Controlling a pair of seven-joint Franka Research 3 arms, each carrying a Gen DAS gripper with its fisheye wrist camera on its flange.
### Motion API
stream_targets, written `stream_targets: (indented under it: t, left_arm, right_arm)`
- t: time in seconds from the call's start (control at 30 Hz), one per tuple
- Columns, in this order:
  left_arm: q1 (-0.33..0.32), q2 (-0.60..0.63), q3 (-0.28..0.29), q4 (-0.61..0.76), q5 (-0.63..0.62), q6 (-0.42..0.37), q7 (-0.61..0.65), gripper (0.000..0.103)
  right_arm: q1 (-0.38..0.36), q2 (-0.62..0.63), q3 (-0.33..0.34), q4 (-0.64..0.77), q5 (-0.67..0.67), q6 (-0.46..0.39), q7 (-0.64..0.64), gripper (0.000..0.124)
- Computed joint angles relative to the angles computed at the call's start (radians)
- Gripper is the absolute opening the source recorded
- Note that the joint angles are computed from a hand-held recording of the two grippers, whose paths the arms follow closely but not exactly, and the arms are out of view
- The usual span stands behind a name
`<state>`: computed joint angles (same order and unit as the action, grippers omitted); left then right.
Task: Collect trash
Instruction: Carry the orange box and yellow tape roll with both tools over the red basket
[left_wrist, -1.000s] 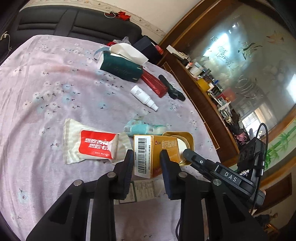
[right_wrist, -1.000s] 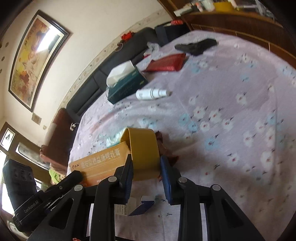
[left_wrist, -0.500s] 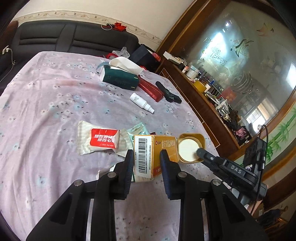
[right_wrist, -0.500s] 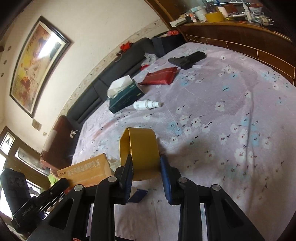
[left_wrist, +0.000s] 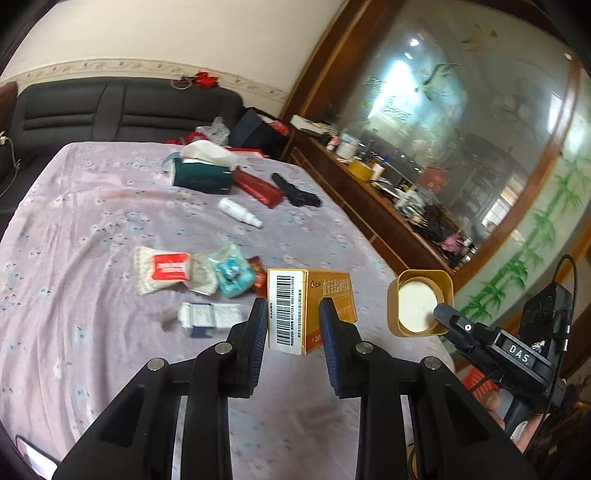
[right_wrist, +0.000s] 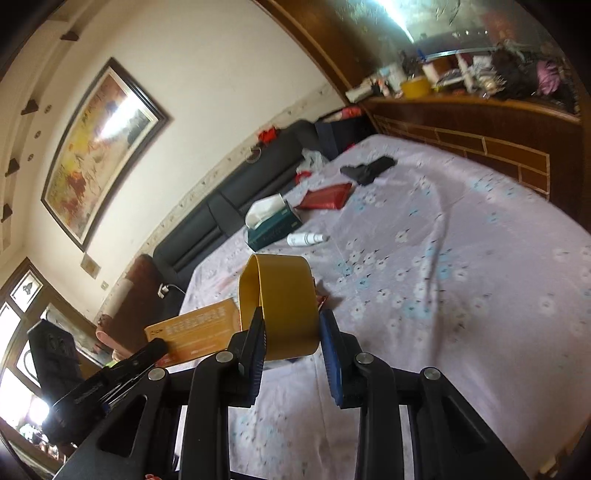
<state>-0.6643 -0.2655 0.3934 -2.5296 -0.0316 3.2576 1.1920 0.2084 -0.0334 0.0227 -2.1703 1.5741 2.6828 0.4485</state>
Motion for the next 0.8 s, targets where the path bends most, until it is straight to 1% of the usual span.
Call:
stream_targets:
  t: [0.1,0.2,0.23,0.3,0.37,0.4,0.47,0.67,0.8]
  left_arm:
    - [0.086,-0.029,-0.12,-0.022,0.026,0.004,-0.024,0.027]
    - [0.164,-0.052,-0.225,-0.037,0.06,0.004,-0.06,0.027]
    - [0.179,-0.062,-0.253,-0.042,0.071,0.006,-0.071,0.027]
    - [0.183,-0.074,-0.27,-0.047,0.092,0.009,-0.087,0.027]
    - [0.215,-0.086,-0.32,-0.052,0.115,0.01,-0.108,0.027]
    - [0.216,-0.091,-0.33,-0.053,0.125,0.012,-0.116,0.027]
    - [0.2,-0.099,-0.329,-0.055,0.144,0.013,-0.127,0.027]
    - [0.187,-0.121,-0.356,-0.055,0.19,0.015,-0.155,0.027]
    - [0.179,-0.129,-0.381,-0.047,0.212,0.013,-0.165,0.027]
  right_arm:
    - [-0.006,-0.096,-0.014,-0.081,0.037,0.001,-0.045,0.03]
    - [-0.006,-0.19,-0.03,-0.155,0.069,0.025,-0.085,0.03]
    - [-0.007,-0.219,-0.035,-0.178,0.065,0.029,-0.081,0.03]
    - [-0.008,-0.272,-0.043,-0.221,0.054,0.049,-0.066,0.03]
    - [-0.008,-0.32,-0.052,-0.26,0.051,0.065,-0.064,0.03]
    - [-0.01,-0.349,-0.056,-0.282,0.049,0.078,-0.063,0.03]
    - [-0.014,-0.4,-0.067,-0.32,0.055,0.095,-0.071,0.03]
    - [-0.034,-0.561,-0.095,-0.425,0.049,0.134,-0.073,0.03]
    - [-0.049,-0.649,-0.102,-0.477,0.035,0.168,-0.063,0.03]
